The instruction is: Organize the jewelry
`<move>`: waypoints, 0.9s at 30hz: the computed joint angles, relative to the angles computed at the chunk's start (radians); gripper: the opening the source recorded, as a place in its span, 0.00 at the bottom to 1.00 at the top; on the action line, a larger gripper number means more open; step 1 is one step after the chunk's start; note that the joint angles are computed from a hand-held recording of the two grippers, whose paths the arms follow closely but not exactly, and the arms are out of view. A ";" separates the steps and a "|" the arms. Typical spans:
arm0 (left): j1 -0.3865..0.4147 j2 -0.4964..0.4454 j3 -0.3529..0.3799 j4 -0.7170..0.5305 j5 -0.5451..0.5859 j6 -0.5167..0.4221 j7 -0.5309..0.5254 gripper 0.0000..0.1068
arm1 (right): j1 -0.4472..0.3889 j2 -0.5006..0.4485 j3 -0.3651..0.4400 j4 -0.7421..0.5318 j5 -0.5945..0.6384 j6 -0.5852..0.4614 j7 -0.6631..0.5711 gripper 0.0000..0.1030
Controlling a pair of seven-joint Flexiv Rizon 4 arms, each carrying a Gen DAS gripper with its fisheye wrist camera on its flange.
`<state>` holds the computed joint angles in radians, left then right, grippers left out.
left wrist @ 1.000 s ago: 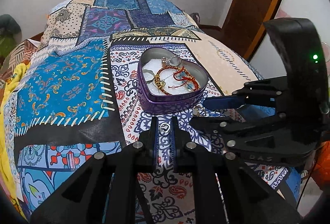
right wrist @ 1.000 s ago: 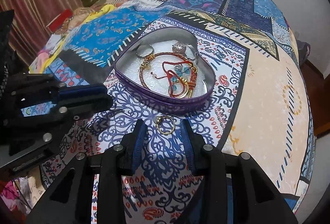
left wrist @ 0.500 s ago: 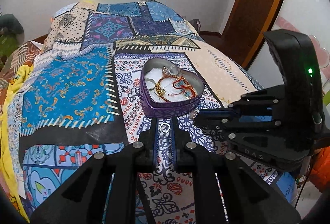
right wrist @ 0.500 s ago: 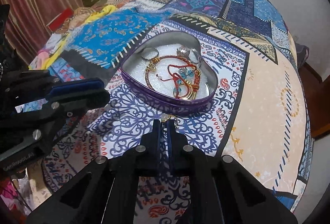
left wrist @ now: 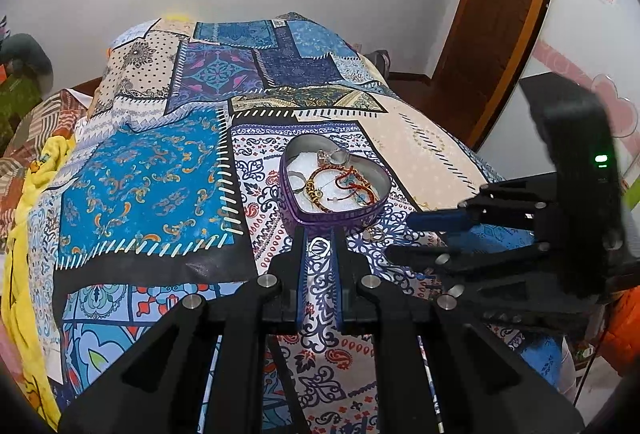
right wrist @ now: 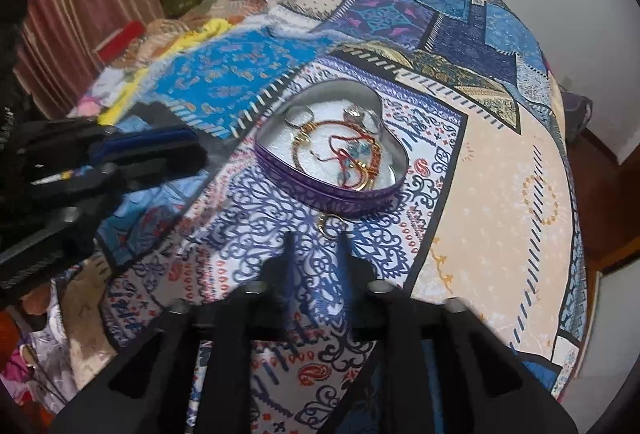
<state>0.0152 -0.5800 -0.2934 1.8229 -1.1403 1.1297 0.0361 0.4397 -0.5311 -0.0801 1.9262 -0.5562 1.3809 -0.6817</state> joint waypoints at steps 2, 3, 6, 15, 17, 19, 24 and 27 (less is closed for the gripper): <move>0.002 0.001 0.000 0.003 -0.004 -0.002 0.006 0.09 | -0.024 -0.020 0.028 -0.022 0.028 -0.007 -0.018 0.34; 0.002 0.001 0.001 0.002 -0.004 -0.003 0.006 0.09 | -0.025 -0.028 0.032 -0.031 0.037 -0.017 -0.020 0.34; 0.001 -0.007 0.008 -0.006 0.010 -0.005 -0.007 0.09 | -0.036 -0.055 0.045 -0.066 0.061 -0.045 -0.035 0.34; 0.012 -0.025 -0.004 -0.022 0.032 -0.006 -0.030 0.09 | -0.023 -0.064 0.040 -0.071 0.080 -0.021 -0.099 0.14; 0.015 -0.022 -0.012 -0.020 0.022 -0.002 -0.020 0.09 | -0.011 -0.056 0.026 -0.062 0.081 -0.020 -0.078 0.07; 0.016 -0.020 -0.016 -0.021 0.014 -0.002 -0.014 0.09 | -0.006 -0.045 0.020 -0.048 0.085 -0.004 -0.061 0.05; 0.011 -0.016 -0.018 -0.026 -0.006 0.001 -0.002 0.09 | 0.045 -0.015 -0.053 0.001 0.033 0.041 0.006 0.04; 0.008 -0.017 -0.016 -0.031 -0.012 -0.001 0.002 0.09 | 0.051 -0.001 -0.064 0.017 0.009 0.049 0.017 0.04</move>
